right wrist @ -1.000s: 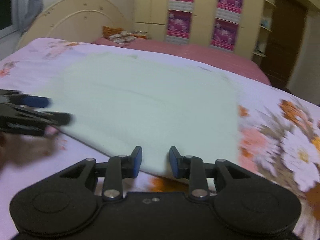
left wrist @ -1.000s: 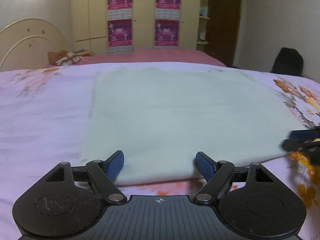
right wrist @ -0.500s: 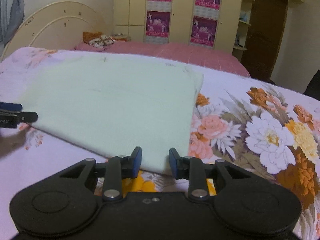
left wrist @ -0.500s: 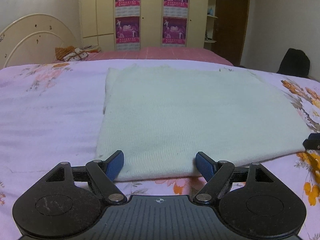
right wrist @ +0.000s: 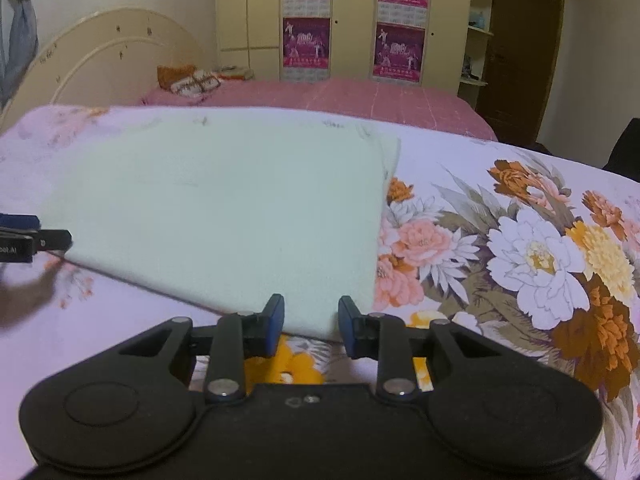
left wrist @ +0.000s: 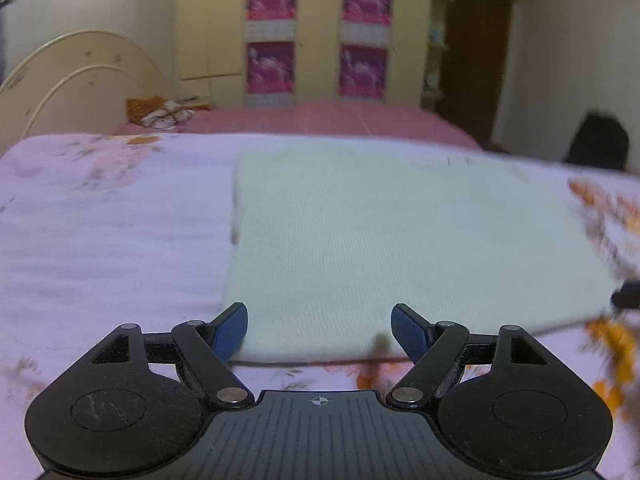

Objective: Fold small clothes

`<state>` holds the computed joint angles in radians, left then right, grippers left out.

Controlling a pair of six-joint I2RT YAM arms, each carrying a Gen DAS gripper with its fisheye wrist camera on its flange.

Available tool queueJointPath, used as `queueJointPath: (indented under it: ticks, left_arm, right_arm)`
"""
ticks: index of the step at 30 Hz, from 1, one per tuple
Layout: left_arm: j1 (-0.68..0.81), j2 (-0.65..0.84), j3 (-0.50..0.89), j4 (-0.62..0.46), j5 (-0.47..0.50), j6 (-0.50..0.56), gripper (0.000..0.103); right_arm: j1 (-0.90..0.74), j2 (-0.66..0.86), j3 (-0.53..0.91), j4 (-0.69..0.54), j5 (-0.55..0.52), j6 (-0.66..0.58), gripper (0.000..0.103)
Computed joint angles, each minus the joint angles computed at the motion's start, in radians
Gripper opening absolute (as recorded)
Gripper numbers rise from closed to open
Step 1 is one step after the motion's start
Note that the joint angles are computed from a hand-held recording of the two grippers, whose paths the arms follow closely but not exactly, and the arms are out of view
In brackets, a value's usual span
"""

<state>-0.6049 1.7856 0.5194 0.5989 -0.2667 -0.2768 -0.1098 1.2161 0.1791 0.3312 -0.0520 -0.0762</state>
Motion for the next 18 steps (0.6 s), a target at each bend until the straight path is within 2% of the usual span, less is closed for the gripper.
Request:
queueJointPath:
  ticks: [2,5,8,10,11,12,14,17,18]
  left_arm:
    - [0.024,-0.040,-0.052,0.030,0.037,-0.083,0.078]
    - [0.107,-0.040,-0.115,0.106,0.174,-0.267,0.078]
    - [0.205,0.068,-0.149,0.263,0.336,-0.483,0.078]
    - [0.239,0.143,-0.169,0.410,0.378,-0.586,0.078]
    - [0.252,0.175,-0.162,0.452,0.395,-0.633,0.077]
    - [0.258,0.197,-0.151,0.472,0.401,-0.661,0.068]
    - [0.267,0.248,-0.103,0.473,0.421,-0.700,0.055]
    - [0.245,0.364,-0.058,0.602,0.371,-0.752,0.053]
    - [0.228,0.402,-0.046,0.653,0.336,-0.770,0.053]
  right_arm:
    - [-0.001,-0.040,-0.009,-0.018,-0.009,0.006,0.029]
    - [-0.010,-0.056,-0.013,-0.022,-0.026,0.020,0.028]
    - [0.014,-0.079,-0.013,-0.038,-0.023,0.045,0.028]
    - [0.041,-0.087,-0.011,-0.039,-0.017,0.063,0.028]
    - [0.053,-0.083,-0.006,-0.034,-0.018,0.068,0.028]
    - [0.069,-0.079,-0.002,-0.028,-0.012,0.078,0.028]
    - [0.086,-0.053,0.013,-0.004,-0.024,0.101,0.028]
    - [0.098,0.016,0.049,0.044,-0.066,0.152,0.019]
    - [0.106,0.052,0.067,0.066,-0.074,0.171,0.011]
